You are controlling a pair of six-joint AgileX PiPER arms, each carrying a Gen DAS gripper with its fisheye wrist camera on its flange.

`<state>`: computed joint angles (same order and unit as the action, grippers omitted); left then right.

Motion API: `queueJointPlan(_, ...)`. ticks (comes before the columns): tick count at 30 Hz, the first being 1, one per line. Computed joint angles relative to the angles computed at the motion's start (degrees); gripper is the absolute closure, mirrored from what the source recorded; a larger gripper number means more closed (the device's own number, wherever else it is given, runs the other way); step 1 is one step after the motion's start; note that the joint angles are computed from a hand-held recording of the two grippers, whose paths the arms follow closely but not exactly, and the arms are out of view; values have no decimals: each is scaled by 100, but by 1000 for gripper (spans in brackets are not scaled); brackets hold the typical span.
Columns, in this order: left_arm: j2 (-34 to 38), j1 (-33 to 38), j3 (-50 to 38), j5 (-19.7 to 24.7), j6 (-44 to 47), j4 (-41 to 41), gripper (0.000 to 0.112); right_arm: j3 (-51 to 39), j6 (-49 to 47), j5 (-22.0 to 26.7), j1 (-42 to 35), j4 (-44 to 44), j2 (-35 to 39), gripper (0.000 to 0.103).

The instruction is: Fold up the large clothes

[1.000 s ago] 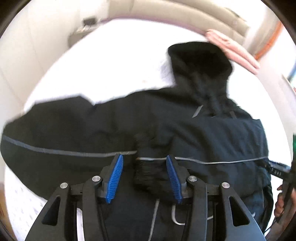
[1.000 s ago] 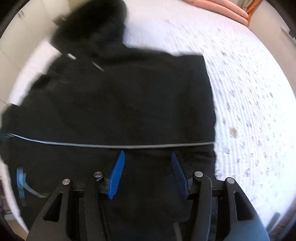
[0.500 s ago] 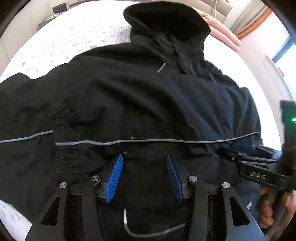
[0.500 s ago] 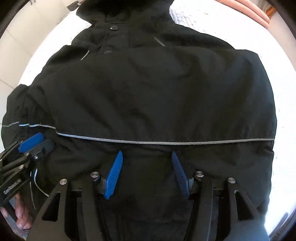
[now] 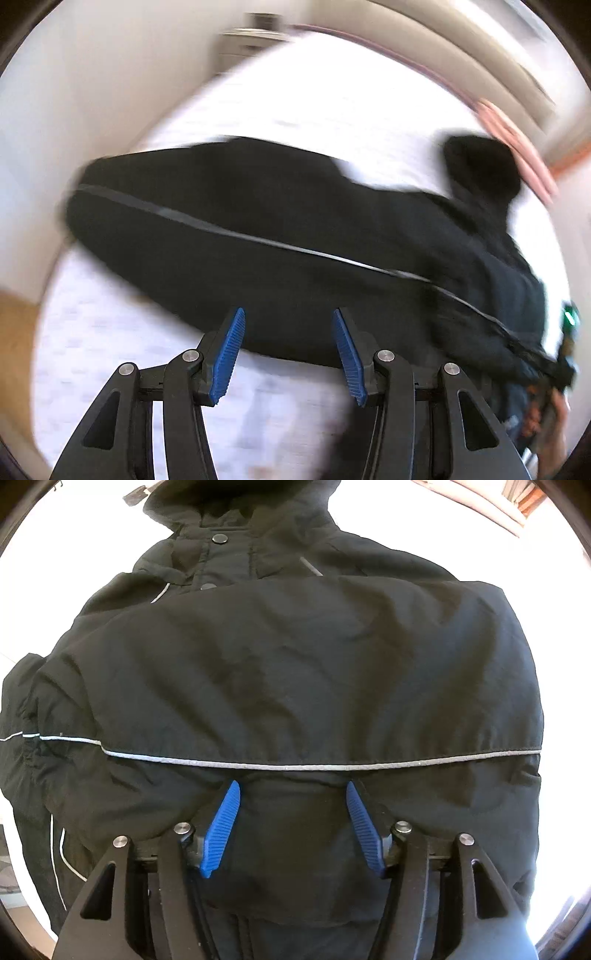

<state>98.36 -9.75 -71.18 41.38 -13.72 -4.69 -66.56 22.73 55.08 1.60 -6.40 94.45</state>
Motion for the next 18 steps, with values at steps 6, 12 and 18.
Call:
queueJointPlan(6, 638, 2000, -502, 35, 824, -671, 60, -459, 572, 191, 421, -238, 365, 38)
queueJointPlan(12, 2034, 3098, -1775, 475, 1275, -1741, 60, -217, 748, 1, 446, -377, 345, 36)
queueJointPlan(18, 2589, 3119, -1896, 33, 1190, -2255, 46, -146, 964, -7, 541, -503, 348, 35)
